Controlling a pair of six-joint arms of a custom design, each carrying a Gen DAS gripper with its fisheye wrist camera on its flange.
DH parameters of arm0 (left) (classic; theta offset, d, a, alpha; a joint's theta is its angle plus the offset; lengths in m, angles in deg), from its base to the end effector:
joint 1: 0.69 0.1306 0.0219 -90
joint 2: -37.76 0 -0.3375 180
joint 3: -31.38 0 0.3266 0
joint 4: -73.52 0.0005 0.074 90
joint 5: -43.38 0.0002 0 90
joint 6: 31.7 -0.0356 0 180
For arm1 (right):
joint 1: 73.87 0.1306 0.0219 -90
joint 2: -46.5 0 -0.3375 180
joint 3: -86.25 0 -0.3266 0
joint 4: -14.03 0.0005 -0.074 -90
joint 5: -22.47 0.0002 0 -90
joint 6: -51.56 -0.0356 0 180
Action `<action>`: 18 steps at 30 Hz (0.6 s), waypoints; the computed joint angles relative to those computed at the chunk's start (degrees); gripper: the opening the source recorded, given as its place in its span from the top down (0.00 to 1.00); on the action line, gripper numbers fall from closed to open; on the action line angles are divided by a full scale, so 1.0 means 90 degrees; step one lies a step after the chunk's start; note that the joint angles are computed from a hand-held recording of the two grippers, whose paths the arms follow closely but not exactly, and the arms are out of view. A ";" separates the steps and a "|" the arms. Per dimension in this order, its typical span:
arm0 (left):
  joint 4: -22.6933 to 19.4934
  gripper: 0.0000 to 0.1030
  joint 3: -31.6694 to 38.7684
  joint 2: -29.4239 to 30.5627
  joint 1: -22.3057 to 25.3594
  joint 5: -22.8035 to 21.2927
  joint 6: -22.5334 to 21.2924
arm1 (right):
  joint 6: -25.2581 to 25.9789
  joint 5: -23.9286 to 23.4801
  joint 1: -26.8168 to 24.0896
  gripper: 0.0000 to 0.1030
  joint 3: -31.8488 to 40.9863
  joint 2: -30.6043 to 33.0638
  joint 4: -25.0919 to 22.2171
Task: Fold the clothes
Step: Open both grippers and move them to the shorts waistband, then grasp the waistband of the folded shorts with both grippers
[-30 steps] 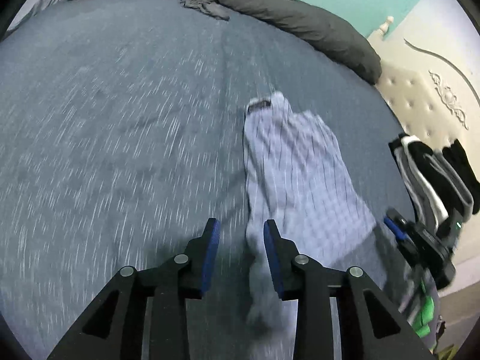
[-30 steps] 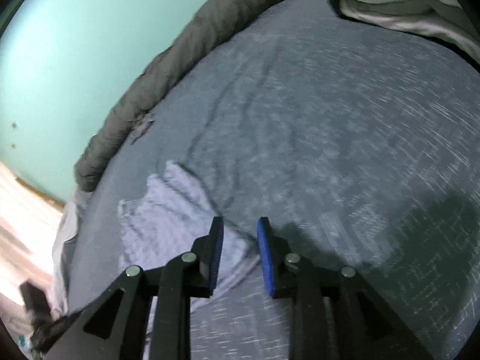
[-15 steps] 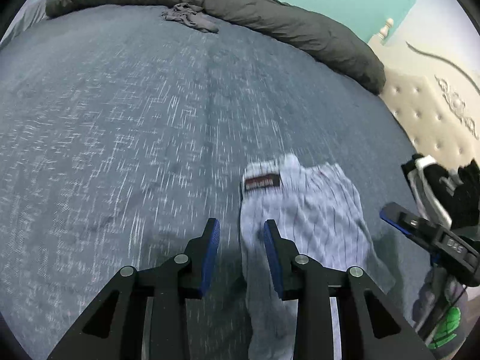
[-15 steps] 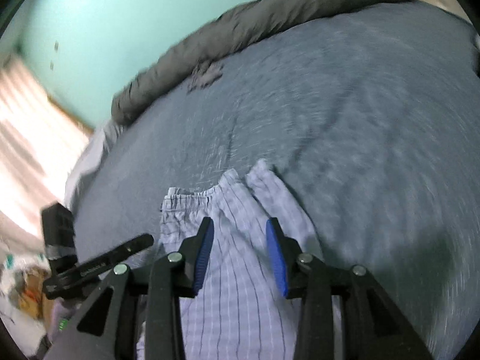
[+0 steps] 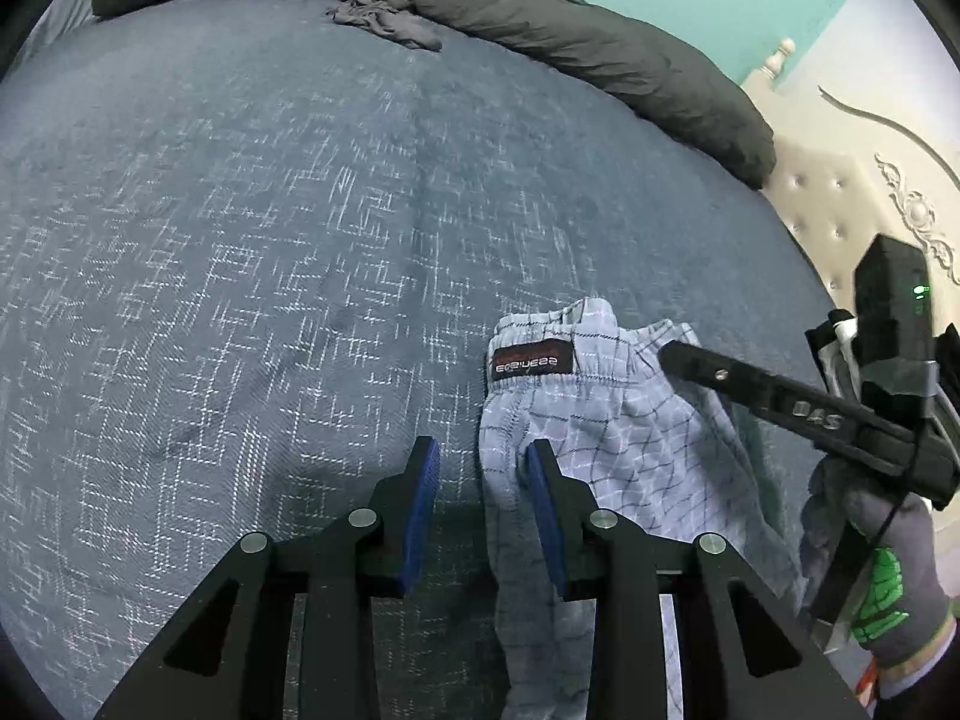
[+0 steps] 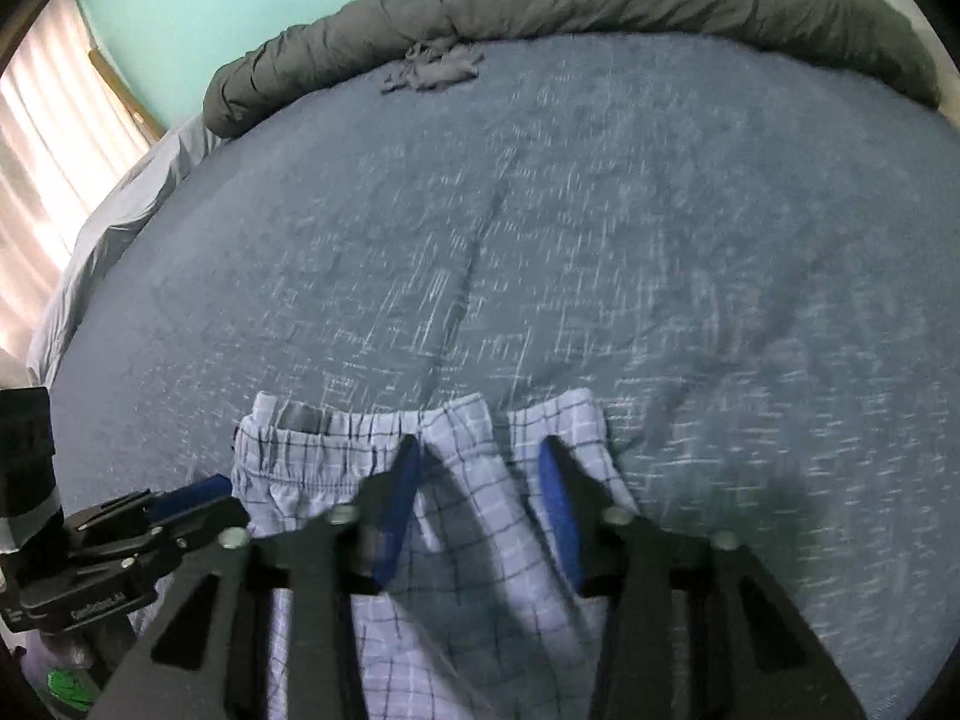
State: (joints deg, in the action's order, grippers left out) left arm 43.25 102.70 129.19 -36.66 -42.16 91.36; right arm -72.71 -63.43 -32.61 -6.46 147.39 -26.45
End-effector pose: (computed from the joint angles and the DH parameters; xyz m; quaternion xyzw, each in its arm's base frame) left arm 0.3272 -0.2415 0.2712 0.0371 0.9395 -0.2220 0.2583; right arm 0.3532 0.3058 0.2964 -0.0469 0.9496 0.1618 0.2644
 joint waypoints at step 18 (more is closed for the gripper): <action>-0.0015 0.68 0.0057 -0.0013 0.0027 -0.0059 0.0086 | -0.0407 0.0676 -0.0154 0.94 -0.0586 -0.0323 0.0531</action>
State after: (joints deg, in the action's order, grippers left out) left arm 43.12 103.21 129.07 -36.41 -42.70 92.13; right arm -76.37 -57.34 -34.00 -11.73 144.48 -21.68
